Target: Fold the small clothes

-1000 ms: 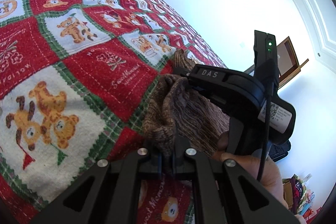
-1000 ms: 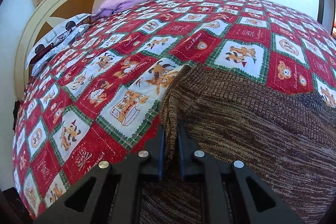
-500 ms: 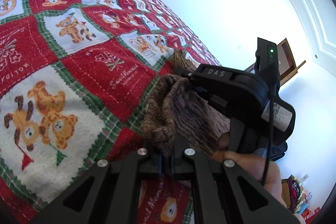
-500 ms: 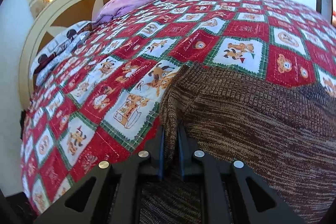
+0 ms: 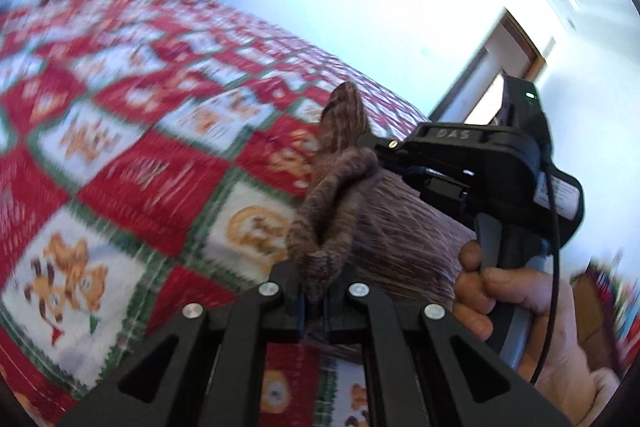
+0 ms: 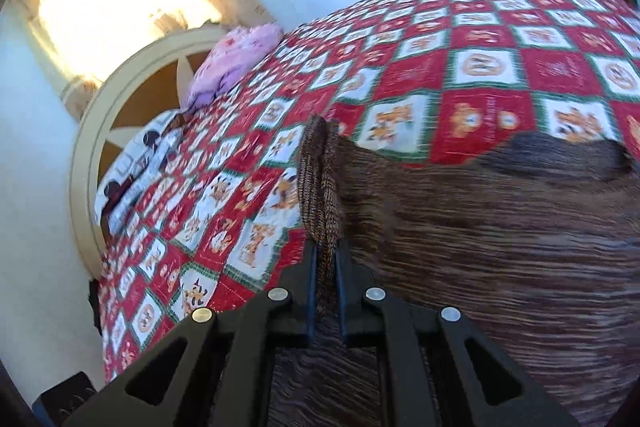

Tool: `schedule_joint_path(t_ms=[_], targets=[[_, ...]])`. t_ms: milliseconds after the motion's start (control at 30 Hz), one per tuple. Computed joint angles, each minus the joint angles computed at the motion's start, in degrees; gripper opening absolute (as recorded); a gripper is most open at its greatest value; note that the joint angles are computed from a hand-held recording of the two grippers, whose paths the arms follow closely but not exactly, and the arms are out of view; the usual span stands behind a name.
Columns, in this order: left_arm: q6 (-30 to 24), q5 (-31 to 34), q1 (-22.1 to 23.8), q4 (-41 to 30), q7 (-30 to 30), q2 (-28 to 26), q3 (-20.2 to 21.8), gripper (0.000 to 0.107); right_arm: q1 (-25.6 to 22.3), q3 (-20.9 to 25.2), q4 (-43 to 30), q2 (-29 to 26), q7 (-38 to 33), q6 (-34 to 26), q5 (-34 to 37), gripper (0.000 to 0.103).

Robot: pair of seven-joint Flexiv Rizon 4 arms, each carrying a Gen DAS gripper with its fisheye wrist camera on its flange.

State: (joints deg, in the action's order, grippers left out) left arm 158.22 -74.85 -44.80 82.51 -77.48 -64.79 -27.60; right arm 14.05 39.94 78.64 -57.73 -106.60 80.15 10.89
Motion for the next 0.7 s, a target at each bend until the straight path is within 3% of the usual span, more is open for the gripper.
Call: schedule_joint_path(t_ms=[167,300,467,567,633,700], targets=[[-2.47,-0.52,-1.57,-7.82,11.77,-2.24,-0.88,0.007,-2.7,0.5,0.65,-0.28,0.19,0.1,1.38,0.007],[-4.92,-2.75,-1.45,-12.13,17.18,-4.03,-2.95,0.006,-4.76,1.46,1.04,-0.64,-0.38,0.15,2.02,0.007],[-8.06,-1.12,0.3,-7.43,11.42,-2.47,-2.91,0.006,-5.06,0.05,0.68,-0.62,0.22,-2.66,2.72,0.009],[-8.57,-1.33,-0.63,-8.46,11.64,-2.87,-1.94,0.006,-8.22,3.83,-1.53,-2.37,-0.77,-5.66,6.25,0.029],[-9.11,-1.11,-0.61,-8.53,11.55,-2.99,-1.62,0.006,-10.23,6.7,-2.46,-3.55,-3.12,-4.3,9.86,0.07],[-9.59,-0.37,-0.5,-7.75,10.22,-2.8,-1.26,0.006,-11.49,9.35,-3.32,-4.66,-6.7,-2.66,12.36,0.071]])
